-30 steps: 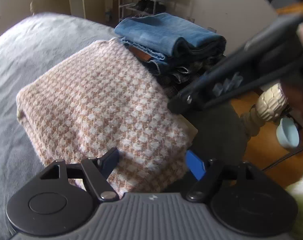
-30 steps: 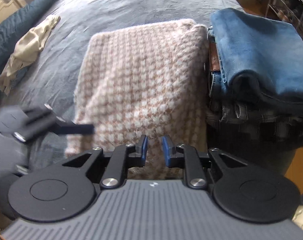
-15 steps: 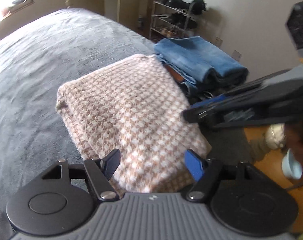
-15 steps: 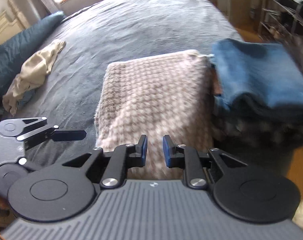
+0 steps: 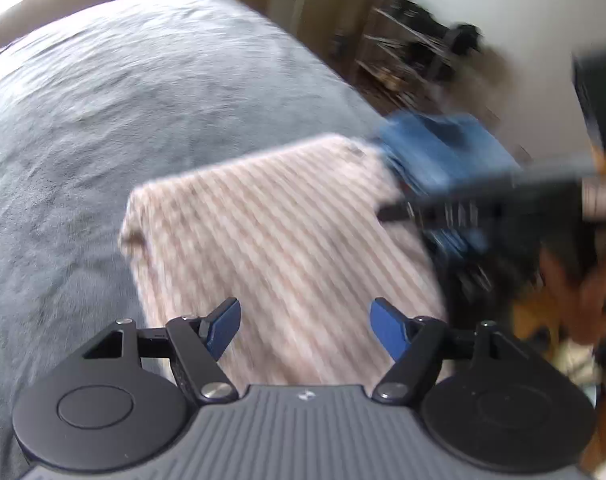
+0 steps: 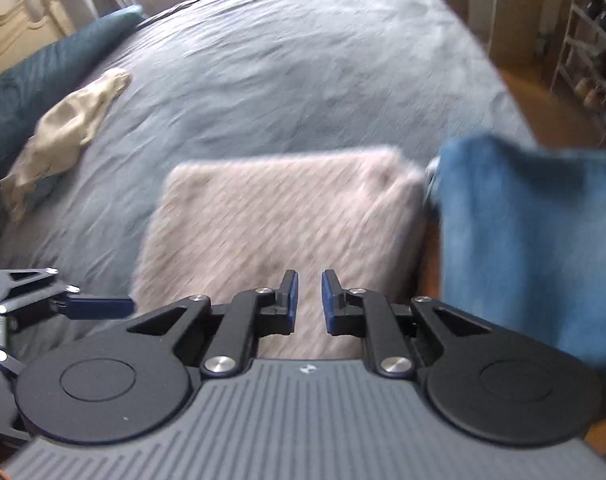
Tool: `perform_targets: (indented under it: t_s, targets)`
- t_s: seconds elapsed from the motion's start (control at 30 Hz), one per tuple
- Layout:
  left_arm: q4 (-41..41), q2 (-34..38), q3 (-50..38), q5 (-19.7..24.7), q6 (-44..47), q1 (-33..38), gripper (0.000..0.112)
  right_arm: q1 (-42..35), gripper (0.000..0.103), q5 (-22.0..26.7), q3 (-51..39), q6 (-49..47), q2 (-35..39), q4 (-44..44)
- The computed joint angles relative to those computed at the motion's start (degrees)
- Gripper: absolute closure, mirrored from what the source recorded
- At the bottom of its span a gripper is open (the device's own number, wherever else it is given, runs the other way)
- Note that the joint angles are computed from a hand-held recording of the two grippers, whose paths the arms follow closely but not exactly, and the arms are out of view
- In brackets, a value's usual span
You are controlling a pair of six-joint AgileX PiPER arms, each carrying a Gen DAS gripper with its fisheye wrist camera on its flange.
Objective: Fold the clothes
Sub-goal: 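Lower the cardigan next to the jeans and open both grippers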
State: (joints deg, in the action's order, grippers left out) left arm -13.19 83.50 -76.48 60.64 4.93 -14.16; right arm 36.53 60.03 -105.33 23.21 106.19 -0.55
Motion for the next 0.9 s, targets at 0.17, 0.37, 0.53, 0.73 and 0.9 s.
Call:
perform_targets:
  t_s: [0.17,0.37,0.53,0.73,0.9]
  targets:
    - [-2.65,8.24,-5.73,1.23,-3.71,3.89,0.046,-4.57,0.092,4.96,-7.56,-3.61,8.81,5.04]
    - [-0.19,8.90,-7.56,-5.33,-6.30,4.28,0.036,-7.40,0.090,1.68,-15.03,-5.30,11.62,4.20]
    - [7.02,10.99,-5.51,-9.04,-5.58,1.41,0.035,-7.76,0.091,3.57,-22.43,-4.23,21.79,3.65]
    - [5.36,-1.56,-1.60,-1.42,-1.15,-0.08,0.035,-5.55,0.089,5.70,-14.16,-1.58,10.21,1.37]
    - [-2.67,-15.78,7.13,6.99,3.43,-0.68,0.035,0.93,0.088,8.73,0.38,2.45,-4.69,4.52]
